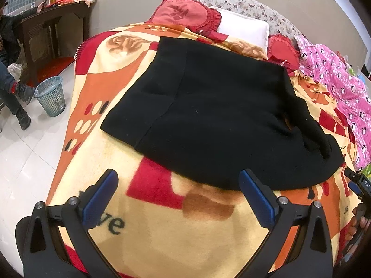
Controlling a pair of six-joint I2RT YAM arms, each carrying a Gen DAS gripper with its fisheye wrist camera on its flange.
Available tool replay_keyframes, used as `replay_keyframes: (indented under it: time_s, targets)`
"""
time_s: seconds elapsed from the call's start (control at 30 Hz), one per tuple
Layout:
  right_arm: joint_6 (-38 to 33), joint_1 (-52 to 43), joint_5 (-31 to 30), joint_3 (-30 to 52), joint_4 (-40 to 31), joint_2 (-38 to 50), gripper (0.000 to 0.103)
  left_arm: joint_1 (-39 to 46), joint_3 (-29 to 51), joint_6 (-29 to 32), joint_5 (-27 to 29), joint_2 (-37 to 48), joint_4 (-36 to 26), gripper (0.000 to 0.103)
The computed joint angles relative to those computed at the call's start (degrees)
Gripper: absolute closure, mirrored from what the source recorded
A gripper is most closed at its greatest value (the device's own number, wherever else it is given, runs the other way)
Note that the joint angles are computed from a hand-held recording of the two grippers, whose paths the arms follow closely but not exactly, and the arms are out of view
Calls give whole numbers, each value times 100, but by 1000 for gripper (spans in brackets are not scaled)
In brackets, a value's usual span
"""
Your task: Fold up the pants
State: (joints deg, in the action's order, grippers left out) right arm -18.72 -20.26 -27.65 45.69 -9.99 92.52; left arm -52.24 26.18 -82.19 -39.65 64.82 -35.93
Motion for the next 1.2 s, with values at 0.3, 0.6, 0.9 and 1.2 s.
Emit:
replay_keyframes:
  time_s: [0.3, 0.6, 0.9, 1.2]
  targets:
    - [44, -5, 90, 446, 150, 564, 2, 637, -480, 390, 395, -309, 691, 0]
    - [289, 181, 171, 1142, 133, 1285, 6, 1259, -262, 1221, 754, 187, 1388, 0]
    - [533, 436, 441, 1383, 625, 1556, 56, 1602, -171, 1603, 941, 370, 1759, 11]
    - [957, -73, -798, 1318, 626, 1358, 99, 1658, -260, 1932, 1245, -295, 1601, 94]
